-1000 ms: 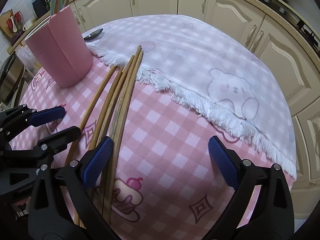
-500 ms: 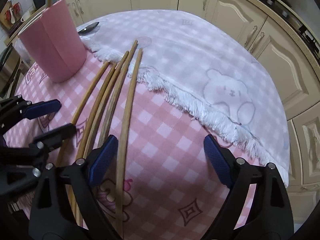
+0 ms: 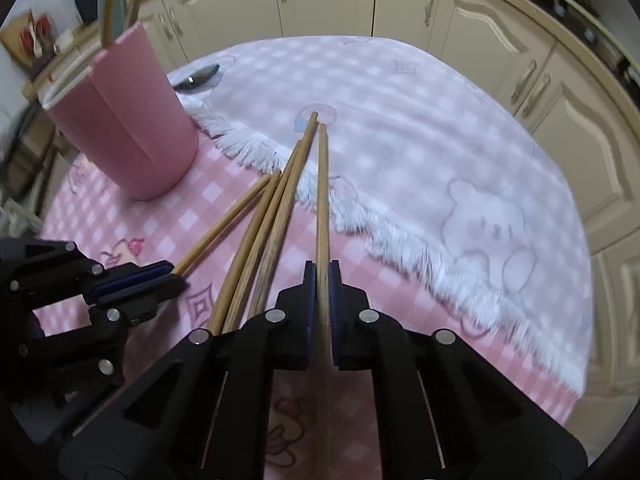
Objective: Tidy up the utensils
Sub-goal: 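Grasp a chopstick with the left gripper while the right gripper grasps another, then lift both chopsticks over the pink cup and open both grippers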
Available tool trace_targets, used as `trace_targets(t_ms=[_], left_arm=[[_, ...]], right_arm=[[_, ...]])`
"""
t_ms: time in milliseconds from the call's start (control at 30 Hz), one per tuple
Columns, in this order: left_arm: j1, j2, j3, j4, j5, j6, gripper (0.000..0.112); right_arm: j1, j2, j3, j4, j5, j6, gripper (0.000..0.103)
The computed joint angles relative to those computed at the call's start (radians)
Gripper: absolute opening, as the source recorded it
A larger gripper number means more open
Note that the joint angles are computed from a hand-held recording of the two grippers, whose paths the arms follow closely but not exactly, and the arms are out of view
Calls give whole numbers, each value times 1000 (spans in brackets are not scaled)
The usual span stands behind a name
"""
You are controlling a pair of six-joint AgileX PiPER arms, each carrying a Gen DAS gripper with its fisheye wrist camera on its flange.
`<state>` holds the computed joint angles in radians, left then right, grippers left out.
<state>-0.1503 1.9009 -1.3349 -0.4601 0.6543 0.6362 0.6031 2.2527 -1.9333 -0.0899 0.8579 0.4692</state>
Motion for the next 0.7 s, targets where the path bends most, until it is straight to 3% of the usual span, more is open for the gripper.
trace_targets(t_ms=[133, 333, 400, 533, 700], left_arm=[[33, -74, 97, -126, -32, 112, 4], [85, -193, 190, -317, -66, 269, 4], [109, -231, 204, -385, -66, 329, 4], [169, -294, 208, -511, -48, 437, 4], [243, -324, 168, -648, -26, 533, 4]], right_arm=[[-3, -138, 235, 41, -193, 24, 6], [2, -316, 452, 27, -413, 92, 6], [-4, -352, 489, 24, -463, 101, 6], [14, -417, 539, -125, -556, 264, 6], [32, -441, 514, -305, -587, 430, 6]])
